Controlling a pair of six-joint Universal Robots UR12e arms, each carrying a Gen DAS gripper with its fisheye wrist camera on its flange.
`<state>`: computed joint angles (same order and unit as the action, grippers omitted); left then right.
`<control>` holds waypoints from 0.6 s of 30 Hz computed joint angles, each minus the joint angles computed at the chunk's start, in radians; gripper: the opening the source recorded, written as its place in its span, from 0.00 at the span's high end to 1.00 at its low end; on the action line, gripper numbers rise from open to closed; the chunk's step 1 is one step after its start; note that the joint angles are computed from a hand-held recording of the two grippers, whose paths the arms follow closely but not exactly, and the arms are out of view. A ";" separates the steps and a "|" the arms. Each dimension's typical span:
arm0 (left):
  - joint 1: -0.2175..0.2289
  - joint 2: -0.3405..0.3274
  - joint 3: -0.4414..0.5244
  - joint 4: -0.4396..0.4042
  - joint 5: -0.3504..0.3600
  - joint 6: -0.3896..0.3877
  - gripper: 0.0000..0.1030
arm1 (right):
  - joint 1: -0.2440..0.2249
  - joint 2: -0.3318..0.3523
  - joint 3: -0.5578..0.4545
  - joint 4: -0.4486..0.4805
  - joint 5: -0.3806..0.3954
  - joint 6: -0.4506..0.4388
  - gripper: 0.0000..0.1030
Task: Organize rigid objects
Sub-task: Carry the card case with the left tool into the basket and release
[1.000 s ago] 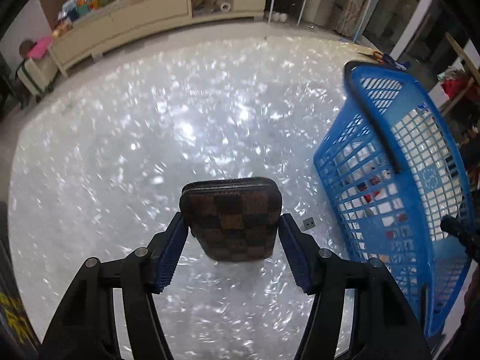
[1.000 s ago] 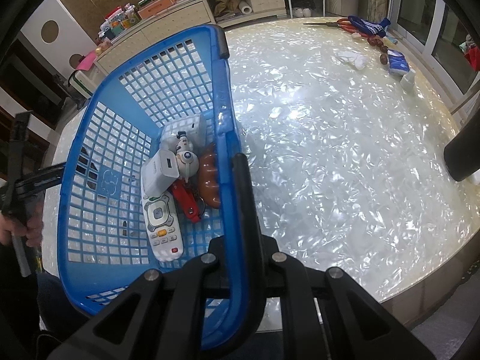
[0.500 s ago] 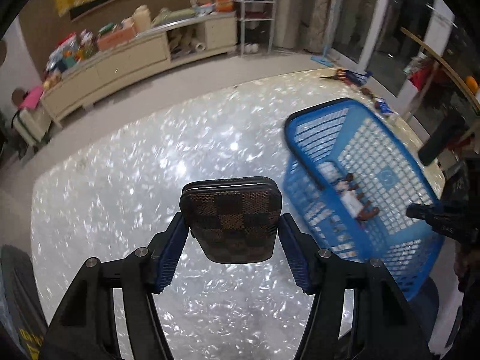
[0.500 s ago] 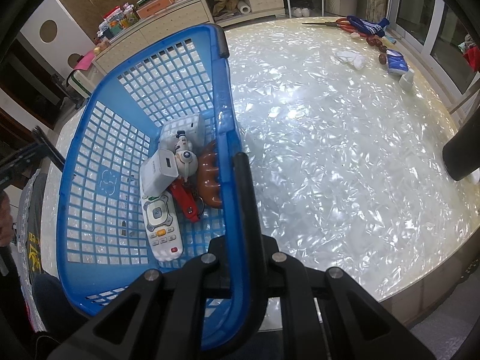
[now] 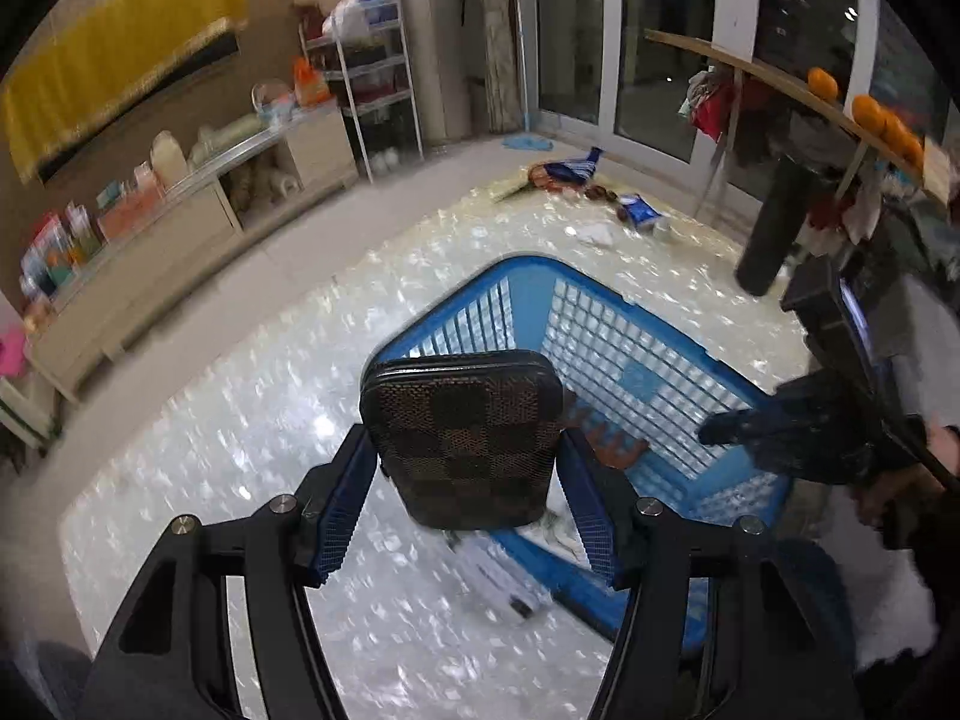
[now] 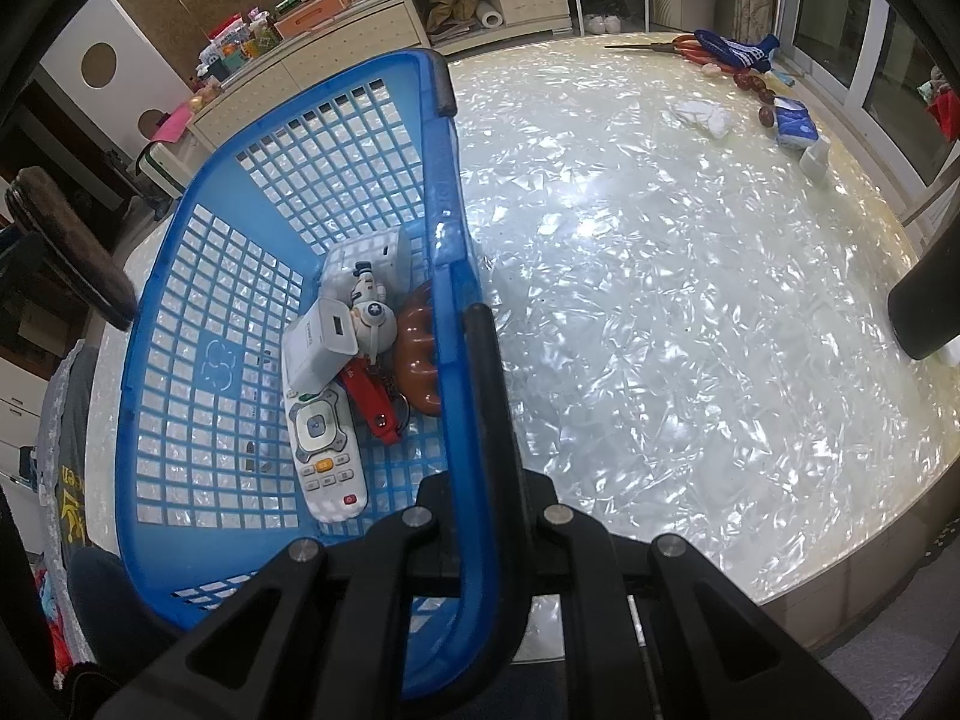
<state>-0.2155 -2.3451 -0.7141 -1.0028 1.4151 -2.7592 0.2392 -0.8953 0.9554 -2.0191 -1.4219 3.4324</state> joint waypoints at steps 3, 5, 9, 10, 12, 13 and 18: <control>0.000 -0.022 0.039 -0.036 -0.042 0.006 0.36 | 0.000 -0.001 0.002 -0.003 0.002 0.000 0.93; -0.004 -0.030 0.045 -0.034 -0.048 0.016 0.36 | -0.001 -0.002 0.004 -0.004 0.005 0.000 0.93; -0.015 -0.049 0.065 -0.036 -0.039 0.074 0.36 | -0.003 -0.004 0.008 -0.010 0.009 0.000 0.93; -0.017 -0.054 0.071 -0.038 -0.036 0.080 0.37 | -0.003 -0.004 0.008 -0.010 0.009 -0.001 0.93; -0.024 -0.060 0.070 -0.021 -0.026 0.115 0.37 | -0.003 -0.005 0.011 -0.014 0.011 0.000 0.93; -0.027 -0.061 0.066 -0.010 -0.017 0.138 0.37 | -0.003 -0.006 0.012 -0.016 0.012 0.000 0.93; -0.039 -0.095 0.108 -0.046 -0.006 0.232 0.37 | -0.005 -0.007 0.016 -0.021 0.016 0.001 0.93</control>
<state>-0.2549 -2.4404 -0.6059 -1.0488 1.4094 -2.5267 0.2347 -0.9024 0.9715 -2.0402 -1.4059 3.4333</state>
